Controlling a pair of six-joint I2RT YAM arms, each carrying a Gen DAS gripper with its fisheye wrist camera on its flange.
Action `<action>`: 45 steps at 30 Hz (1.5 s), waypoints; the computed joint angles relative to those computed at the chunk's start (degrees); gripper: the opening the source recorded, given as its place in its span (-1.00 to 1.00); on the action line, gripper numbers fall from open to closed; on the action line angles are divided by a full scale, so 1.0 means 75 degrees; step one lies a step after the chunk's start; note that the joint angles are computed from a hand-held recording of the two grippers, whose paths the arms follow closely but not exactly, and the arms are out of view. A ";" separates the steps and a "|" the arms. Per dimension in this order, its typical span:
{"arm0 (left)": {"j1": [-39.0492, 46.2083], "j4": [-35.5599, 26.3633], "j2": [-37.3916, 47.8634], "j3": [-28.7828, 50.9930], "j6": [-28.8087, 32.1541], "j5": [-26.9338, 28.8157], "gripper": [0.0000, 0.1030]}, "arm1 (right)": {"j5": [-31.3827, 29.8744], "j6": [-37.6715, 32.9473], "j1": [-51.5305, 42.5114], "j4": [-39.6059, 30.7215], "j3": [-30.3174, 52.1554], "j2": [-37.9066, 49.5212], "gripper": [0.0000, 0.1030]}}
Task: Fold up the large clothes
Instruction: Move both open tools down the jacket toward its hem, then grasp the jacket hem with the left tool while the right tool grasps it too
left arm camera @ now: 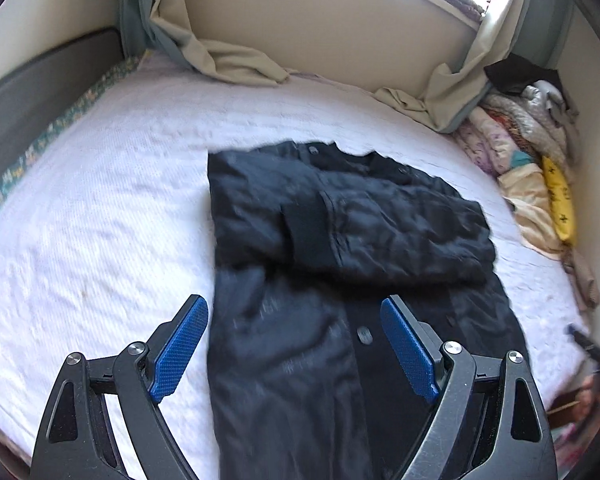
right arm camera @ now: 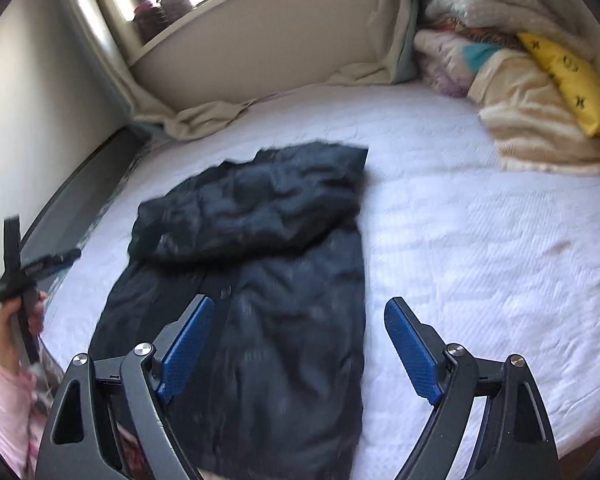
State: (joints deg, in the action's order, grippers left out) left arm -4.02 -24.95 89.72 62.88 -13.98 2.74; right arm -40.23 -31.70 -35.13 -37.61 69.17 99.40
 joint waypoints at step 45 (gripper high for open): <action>0.1628 0.0425 -0.0376 -0.3272 -0.0265 0.2917 0.74 | 0.1102 -0.0893 -0.0277 -0.2678 0.1253 0.2699 0.68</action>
